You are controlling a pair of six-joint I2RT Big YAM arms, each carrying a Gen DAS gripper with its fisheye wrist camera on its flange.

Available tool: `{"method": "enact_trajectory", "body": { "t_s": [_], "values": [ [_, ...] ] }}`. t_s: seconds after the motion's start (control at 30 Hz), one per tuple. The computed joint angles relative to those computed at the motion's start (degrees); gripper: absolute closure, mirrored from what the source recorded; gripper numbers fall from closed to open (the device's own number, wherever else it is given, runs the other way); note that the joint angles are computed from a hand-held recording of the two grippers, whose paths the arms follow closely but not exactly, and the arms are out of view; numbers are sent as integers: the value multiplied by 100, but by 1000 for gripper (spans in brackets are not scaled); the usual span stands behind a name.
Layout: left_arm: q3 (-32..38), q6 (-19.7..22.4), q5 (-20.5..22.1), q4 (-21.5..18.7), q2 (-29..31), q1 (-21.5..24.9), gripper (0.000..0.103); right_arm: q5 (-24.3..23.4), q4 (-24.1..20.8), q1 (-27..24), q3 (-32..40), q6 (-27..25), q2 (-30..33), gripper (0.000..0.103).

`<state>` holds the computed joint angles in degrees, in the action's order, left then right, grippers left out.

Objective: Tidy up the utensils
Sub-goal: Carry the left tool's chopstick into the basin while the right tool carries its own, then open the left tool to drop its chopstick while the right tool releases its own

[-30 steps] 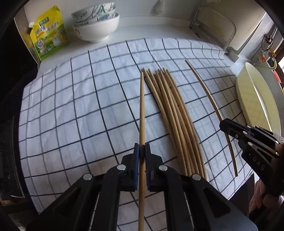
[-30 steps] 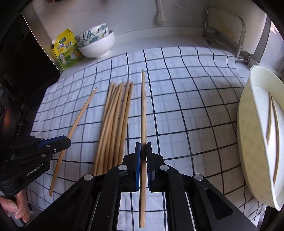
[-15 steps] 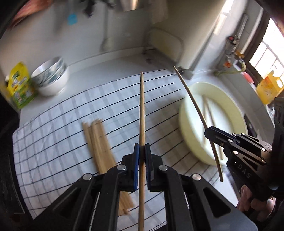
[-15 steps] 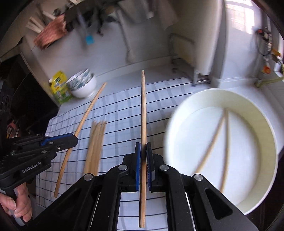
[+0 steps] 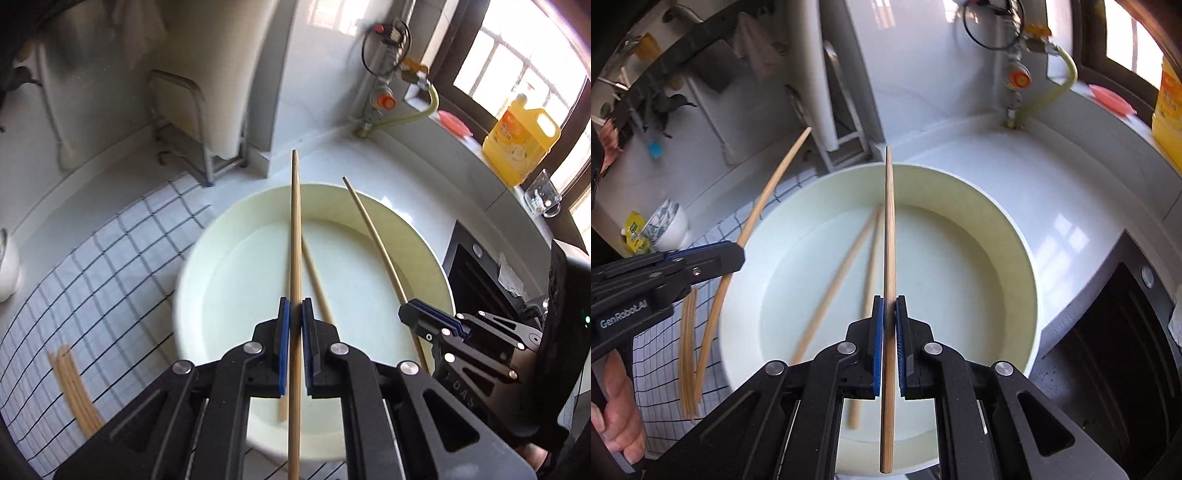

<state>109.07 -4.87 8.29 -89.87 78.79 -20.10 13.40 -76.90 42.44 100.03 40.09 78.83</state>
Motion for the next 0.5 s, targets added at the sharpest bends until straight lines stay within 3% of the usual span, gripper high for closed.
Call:
{"method": "enact_trajectory", "body": {
  "t_s": [0.23, 0.5],
  "values": [
    [-142, -28, -295, 27, 341, -293, 96, -474, 322, -346, -496, -56, -90, 97],
    [-206, -98, -445, -51, 522, -364, 93, -734, 378, -481, -636, -56, -28, 96]
  ]
}}
